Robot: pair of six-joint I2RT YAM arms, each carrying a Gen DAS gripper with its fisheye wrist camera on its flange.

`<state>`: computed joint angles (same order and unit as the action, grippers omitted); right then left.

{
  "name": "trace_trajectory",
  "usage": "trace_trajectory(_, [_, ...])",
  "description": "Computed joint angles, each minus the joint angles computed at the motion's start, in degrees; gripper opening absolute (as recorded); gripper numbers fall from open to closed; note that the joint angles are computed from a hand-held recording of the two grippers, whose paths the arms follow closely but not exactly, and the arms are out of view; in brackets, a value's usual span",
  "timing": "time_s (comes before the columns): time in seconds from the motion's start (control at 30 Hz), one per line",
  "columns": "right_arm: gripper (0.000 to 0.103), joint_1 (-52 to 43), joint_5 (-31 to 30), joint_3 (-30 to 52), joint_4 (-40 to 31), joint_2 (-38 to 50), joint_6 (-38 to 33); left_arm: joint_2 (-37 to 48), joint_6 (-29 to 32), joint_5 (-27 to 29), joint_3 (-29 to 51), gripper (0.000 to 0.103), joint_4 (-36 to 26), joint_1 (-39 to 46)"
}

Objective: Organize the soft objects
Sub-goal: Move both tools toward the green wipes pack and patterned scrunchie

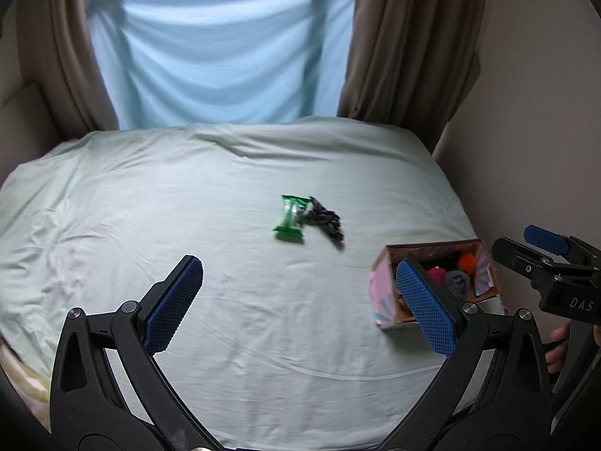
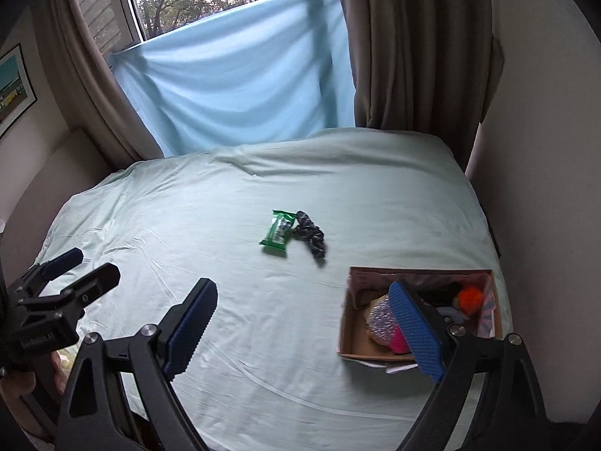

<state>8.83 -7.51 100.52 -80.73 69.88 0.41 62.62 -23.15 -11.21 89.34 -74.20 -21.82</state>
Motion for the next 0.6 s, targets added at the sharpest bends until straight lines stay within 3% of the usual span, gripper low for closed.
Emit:
trace_trajectory(0.3, [0.091,19.43,15.89,-1.67,4.82,0.9,16.04,-0.1,18.28,19.88,-4.41,0.103,5.04,23.9])
trace_trajectory(0.43, [0.091,19.76,16.19,-3.06,9.43,3.69,17.8,3.78,23.7,23.67,-4.85,0.103,8.5,28.9])
trace_trajectory(0.6, [0.091,17.43,15.51,-2.38,14.54,10.25,16.48,9.83,25.64,25.3,-5.64,0.103,14.92,30.2])
